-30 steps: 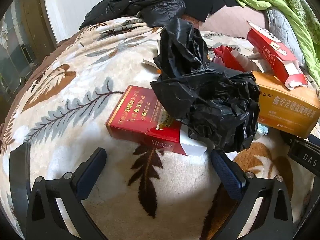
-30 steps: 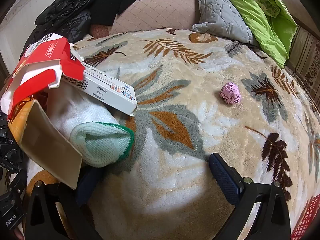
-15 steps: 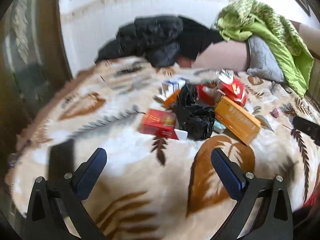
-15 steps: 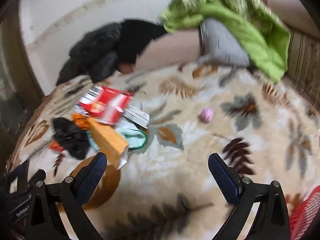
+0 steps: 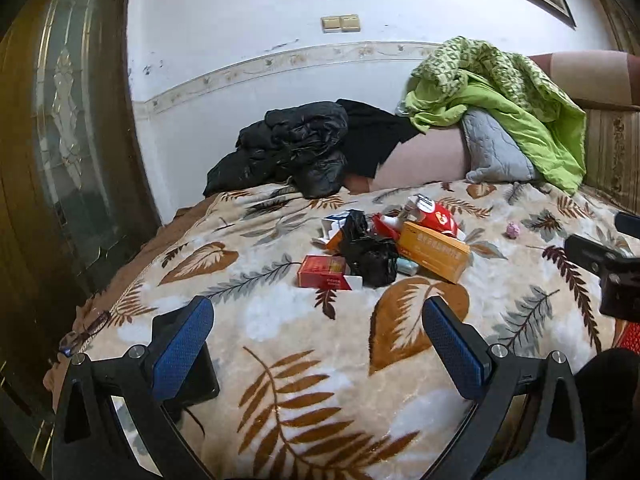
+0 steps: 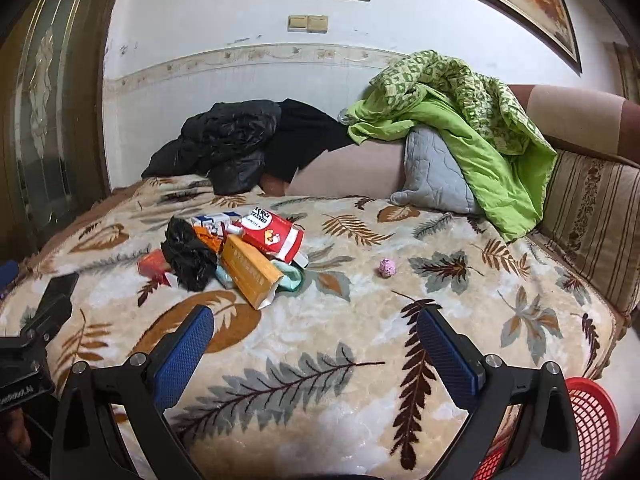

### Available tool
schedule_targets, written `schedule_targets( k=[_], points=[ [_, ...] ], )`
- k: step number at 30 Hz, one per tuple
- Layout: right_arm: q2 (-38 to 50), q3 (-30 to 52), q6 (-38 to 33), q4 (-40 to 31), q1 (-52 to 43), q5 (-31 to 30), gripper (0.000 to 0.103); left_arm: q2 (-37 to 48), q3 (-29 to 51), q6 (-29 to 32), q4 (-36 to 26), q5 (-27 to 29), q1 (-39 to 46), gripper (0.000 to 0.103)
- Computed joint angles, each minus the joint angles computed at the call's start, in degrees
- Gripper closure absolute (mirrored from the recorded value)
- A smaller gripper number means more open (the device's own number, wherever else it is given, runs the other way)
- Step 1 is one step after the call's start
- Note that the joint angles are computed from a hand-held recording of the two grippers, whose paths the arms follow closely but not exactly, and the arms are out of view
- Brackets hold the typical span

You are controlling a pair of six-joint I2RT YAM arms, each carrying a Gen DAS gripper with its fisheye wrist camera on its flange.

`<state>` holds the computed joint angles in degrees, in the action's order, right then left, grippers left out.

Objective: Collect trash

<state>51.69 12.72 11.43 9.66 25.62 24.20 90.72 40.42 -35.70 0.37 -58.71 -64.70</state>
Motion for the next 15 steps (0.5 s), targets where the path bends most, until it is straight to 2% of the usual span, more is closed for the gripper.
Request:
schedule_targets(
  k=[3, 15],
  points=[
    [0.4, 0.2, -0.5, -0.1, 1.4, 2.0, 0.001, -0.1, -0.8, -1.3, 0.0, 1.2, 0.9, 0.0],
    [3.7, 2.1, -0.1, -1.0, -0.5, 0.1, 0.001, -0.2, -0.6, -2.1, -1.2, 4.6, 3.1, 0.0]
  ],
)
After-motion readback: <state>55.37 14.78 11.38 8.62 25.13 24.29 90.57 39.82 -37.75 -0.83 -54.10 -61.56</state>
